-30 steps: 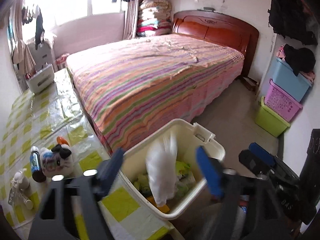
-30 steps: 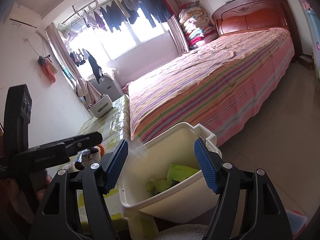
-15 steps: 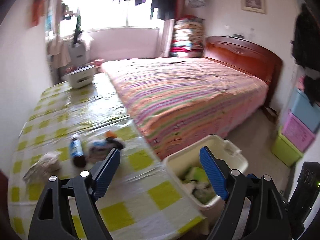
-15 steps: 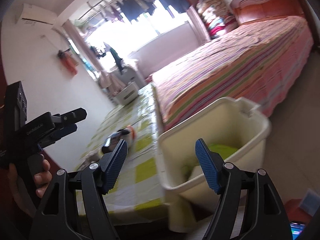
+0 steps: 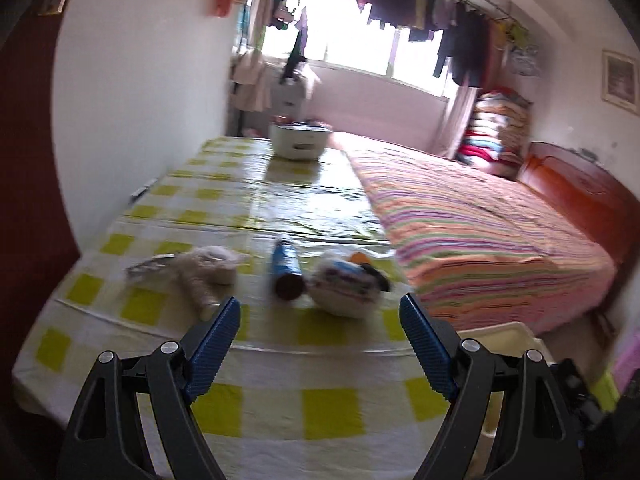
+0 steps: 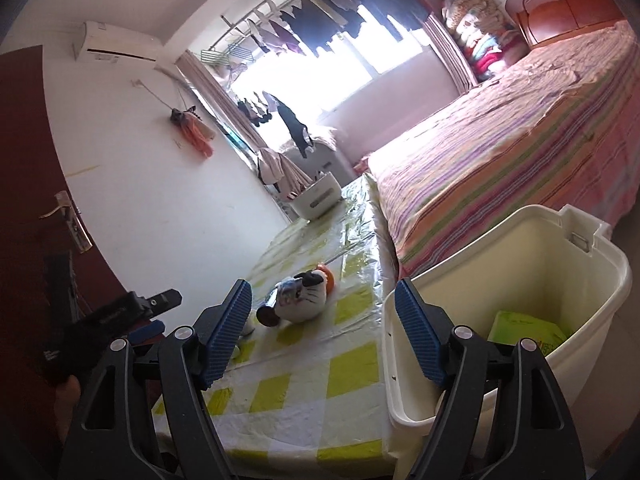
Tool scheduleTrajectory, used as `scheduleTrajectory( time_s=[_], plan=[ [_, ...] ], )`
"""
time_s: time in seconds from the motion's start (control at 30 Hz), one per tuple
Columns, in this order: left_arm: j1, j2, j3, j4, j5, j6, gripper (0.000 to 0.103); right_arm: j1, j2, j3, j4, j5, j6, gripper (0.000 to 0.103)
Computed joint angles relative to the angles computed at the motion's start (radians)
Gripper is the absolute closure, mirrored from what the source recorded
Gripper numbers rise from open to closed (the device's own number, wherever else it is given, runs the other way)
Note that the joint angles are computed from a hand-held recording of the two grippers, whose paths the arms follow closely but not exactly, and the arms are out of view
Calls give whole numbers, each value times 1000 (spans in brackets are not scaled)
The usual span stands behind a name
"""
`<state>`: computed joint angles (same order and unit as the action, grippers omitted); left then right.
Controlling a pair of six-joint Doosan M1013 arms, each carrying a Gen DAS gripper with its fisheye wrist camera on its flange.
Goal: Collect trash
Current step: 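Move both grippers back over the remaining items on the table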
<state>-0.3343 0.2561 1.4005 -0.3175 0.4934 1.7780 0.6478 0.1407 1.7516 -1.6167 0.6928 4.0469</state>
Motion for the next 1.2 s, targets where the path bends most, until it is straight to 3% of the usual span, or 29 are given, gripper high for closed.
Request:
scheduleTrajectory(
  time_s=[0.2,0.47,0.57,0.77,0.93,1.2],
  plan=[
    [-30,34,-30,272,47,-238,24,-21,-4,50,-61,-62,126,26],
    [-75,59,-59,378,88,-319,24,-35,-7,68,-171,-102,232,25],
    [-88,57,-59,396,90,-324,24,-37,-9,73,-195,-102,272,19],
    [-99,53,-58,365,109,-280,24,-39,-8,76,-191,-98,286,17],
    [-80,32,-29,262,102,-206,24,-19,17,29,-68,-72,112,9],
    [-27,8,3,58,67,-44,24,46,44,-28,-5,88,-76,7]
  ],
)
